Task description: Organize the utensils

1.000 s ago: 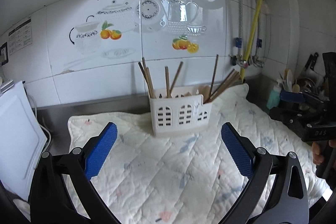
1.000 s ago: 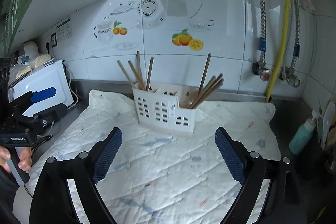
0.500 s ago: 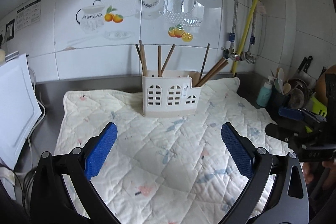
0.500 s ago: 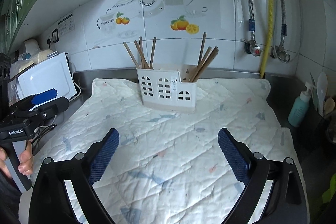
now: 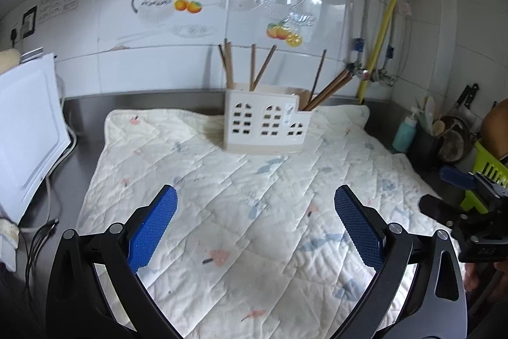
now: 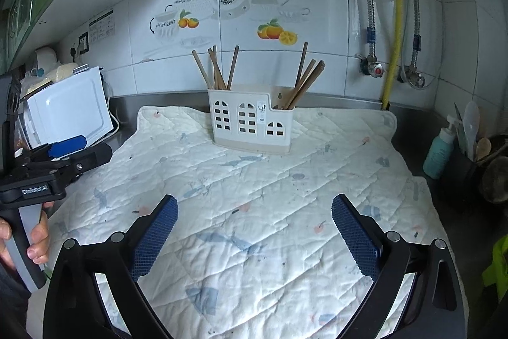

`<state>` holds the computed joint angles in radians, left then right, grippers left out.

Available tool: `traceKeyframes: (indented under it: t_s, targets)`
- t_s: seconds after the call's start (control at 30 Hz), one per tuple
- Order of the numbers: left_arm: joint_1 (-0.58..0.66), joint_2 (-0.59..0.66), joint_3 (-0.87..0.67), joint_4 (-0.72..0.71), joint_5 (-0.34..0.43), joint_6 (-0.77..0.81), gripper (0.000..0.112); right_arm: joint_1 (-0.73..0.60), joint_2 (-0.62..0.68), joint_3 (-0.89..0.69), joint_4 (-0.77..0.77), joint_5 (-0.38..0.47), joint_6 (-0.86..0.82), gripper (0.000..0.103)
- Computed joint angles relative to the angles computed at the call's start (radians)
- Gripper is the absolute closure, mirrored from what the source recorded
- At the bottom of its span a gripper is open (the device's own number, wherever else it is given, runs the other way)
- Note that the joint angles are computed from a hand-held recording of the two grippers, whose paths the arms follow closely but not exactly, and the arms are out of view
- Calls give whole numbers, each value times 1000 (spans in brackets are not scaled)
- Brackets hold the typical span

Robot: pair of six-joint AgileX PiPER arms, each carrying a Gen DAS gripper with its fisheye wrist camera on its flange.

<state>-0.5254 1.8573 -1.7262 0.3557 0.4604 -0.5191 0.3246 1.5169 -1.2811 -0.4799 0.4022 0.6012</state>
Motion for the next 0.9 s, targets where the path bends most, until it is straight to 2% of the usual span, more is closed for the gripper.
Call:
traceKeyframes:
  t_s: [0.13, 0.33, 0.67, 0.8, 0.9]
  targets:
    - [-5, -29, 65, 45, -12, -46, 14, 13, -5, 31, -66, 12, 73, 7]
    - [-21, -55, 117, 117, -11, -97, 14, 10, -10, 64, -64, 7, 94, 7]
    - [-27, -75, 158, 161, -14, -123, 14, 37, -14, 89, -217, 12, 233, 7]
    - [-24, -80, 169, 166, -18, -133, 14, 40, -7, 83, -198, 4, 215, 7]
    - [-18, -84, 179, 143, -26, -121, 14, 33, 7, 64, -107, 5, 128, 7]
